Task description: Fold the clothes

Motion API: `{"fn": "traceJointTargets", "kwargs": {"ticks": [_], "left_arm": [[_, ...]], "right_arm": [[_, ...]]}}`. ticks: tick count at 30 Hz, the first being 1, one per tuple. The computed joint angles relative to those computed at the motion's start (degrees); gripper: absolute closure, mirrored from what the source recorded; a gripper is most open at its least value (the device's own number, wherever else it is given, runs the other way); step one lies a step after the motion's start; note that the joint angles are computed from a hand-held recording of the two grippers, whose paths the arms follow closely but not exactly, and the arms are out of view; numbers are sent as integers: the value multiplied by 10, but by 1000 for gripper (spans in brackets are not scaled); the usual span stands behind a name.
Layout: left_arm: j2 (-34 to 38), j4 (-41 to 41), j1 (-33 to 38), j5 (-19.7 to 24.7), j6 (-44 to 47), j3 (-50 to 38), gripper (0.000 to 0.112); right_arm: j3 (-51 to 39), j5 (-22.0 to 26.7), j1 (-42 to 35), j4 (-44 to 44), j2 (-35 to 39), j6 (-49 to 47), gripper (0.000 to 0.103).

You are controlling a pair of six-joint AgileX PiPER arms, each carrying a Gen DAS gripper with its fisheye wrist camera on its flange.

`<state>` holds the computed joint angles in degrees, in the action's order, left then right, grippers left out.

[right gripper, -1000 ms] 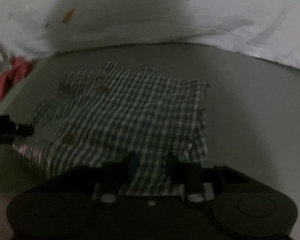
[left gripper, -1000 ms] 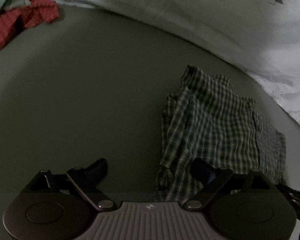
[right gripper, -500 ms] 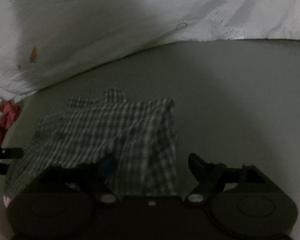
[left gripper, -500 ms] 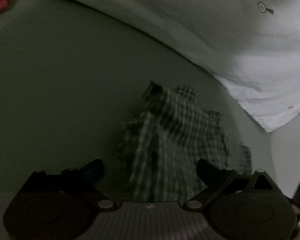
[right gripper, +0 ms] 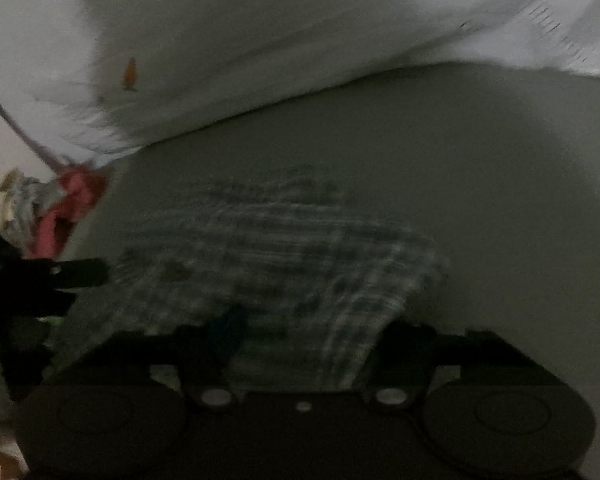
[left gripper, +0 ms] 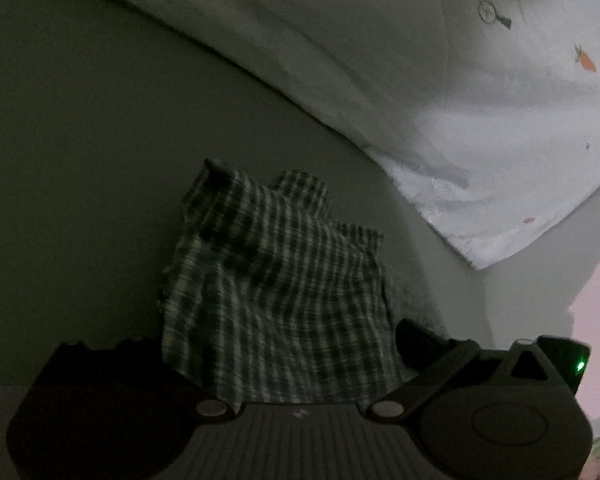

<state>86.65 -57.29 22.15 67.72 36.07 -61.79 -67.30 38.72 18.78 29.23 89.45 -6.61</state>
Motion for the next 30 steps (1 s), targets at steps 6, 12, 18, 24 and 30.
{"fn": "traceJointTargets", "kwargs": {"ticks": [6,12,18,24,30], "left_arm": [[-31,38,-46,-62,-56,25,81],[-67,34,-57,-68,-78,32,100],[-84,-8,-127,-69,-84,-20,101],[-30,-9,-287,-134,-131,-151,101],[143,109,-479,-195,-270,-447,101]], "right_arm": [[-22,5,63,-135,-7,117,87],[-6,1,121,-280,-86,309,92],[-12,60,170,-466,-186,531,92],[-16,110,120,-542,-281,547,92],[-25,49,-159,-363,-329,303,92]]}}
